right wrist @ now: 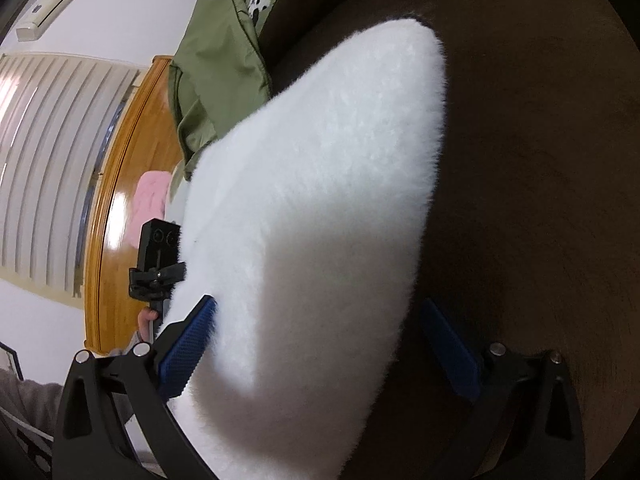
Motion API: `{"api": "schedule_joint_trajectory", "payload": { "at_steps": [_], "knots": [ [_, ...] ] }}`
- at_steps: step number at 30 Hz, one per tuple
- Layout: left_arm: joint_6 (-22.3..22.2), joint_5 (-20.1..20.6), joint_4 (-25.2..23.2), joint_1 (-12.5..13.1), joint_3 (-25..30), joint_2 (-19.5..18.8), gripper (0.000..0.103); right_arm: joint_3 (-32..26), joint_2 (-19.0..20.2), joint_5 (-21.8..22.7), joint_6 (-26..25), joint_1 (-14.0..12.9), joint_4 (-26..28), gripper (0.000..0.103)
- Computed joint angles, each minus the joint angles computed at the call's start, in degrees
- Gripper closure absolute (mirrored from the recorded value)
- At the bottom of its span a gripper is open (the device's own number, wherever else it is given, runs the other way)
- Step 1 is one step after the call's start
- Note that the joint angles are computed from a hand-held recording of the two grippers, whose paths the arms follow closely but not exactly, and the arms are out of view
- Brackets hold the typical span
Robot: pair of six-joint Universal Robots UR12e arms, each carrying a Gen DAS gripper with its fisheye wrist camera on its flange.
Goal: Fold large clothes
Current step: 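Lift the cardigan bundle with both grippers and carry it toward the grey-striped garment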
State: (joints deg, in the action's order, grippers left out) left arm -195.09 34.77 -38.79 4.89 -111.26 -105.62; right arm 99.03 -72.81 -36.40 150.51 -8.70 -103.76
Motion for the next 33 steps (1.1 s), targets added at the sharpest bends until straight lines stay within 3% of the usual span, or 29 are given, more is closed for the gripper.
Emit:
{"api": "schedule_joint_trajectory", "payload": {
  "at_steps": [4,8,11,12,15,18,26,33],
  "knots": [
    [4.0,-0.1,-5.0,-2.5,3.7,-2.1,0.006,-1.6,0.5,-1.0,-3.3,1.3,3.6,0.004],
    [5.6,1.0,-9.3,-4.7,7.5,-4.1,0.006,-1.6,0.8,-2.1,-2.5,2.2,2.2,0.004],
    [4.2,-0.5,-7.3,-4.7,7.3,-4.7,0.007,-1.6,0.9,-1.6,-1.4,2.0,2.3,0.006],
    [3.7,0.2,-6.7,-5.0,7.3,-4.8,0.009,-1.3,0.6,-2.4,-0.6,2.0,1.4,0.012],
    [1.5,3.0,-4.9,-5.5,6.6,-4.0,0.018,-1.0,0.4,-3.4,2.1,1.7,0.3,0.029],
    [-1.2,4.7,-3.2,-6.0,6.2,-3.8,0.028,-0.9,0.0,-6.3,3.3,2.6,-2.7,0.040],
    [-5.3,14.8,-0.2,-9.4,7.1,-2.7,0.042,1.3,-1.5,-11.3,9.5,4.1,-12.3,0.049],
    [-9.3,23.9,0.8,-14.4,9.3,-2.5,0.046,1.8,-1.9,-16.7,13.6,5.9,-17.9,0.050]
  ]
}}
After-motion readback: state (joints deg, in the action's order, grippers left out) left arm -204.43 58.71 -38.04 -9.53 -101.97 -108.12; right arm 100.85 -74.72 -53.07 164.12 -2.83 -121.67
